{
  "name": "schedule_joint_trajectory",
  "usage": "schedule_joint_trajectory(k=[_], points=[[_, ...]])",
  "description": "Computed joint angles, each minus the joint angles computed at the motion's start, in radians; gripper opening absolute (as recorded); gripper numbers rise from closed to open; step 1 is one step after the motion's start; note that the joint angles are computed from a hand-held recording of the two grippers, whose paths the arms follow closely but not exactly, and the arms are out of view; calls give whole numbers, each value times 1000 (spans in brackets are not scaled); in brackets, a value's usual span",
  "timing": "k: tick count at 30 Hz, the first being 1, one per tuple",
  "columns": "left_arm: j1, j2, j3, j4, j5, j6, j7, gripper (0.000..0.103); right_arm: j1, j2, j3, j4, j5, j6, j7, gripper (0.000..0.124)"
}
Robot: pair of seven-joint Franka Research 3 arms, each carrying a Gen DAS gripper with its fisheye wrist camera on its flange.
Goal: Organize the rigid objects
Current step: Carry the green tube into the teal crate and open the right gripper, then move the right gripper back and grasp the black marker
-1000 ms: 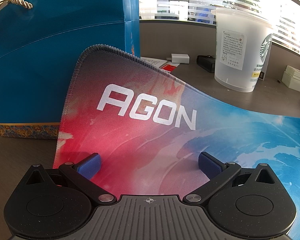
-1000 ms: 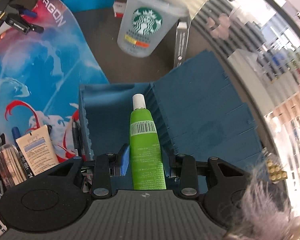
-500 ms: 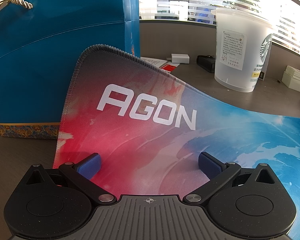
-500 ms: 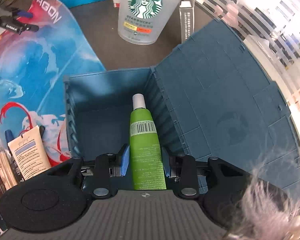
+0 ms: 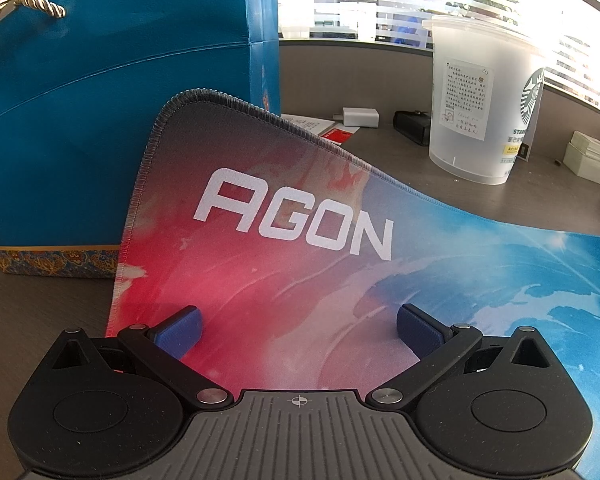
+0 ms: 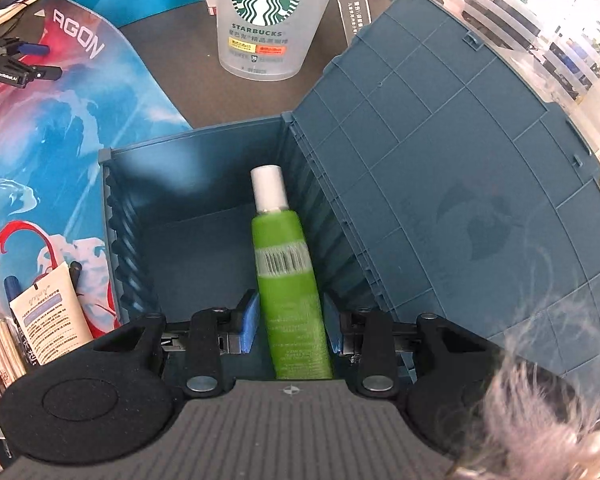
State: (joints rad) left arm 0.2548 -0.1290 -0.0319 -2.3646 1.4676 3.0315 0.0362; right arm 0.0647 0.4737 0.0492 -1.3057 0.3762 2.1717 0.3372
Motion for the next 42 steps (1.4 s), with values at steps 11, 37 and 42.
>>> schedule_joint_trajectory(k=[11,37,42], points=[[-1,2,0,2,0,0,0,103,-7,-63,5,-86,35,70,-4,43],[0,0,1,0,1,2,0,103,68,-736,-124,-969,584,39,-666,100],[0,0,1,0,1,2,0,103,60,-768,-153,-1029,555,-29,-587,94]])
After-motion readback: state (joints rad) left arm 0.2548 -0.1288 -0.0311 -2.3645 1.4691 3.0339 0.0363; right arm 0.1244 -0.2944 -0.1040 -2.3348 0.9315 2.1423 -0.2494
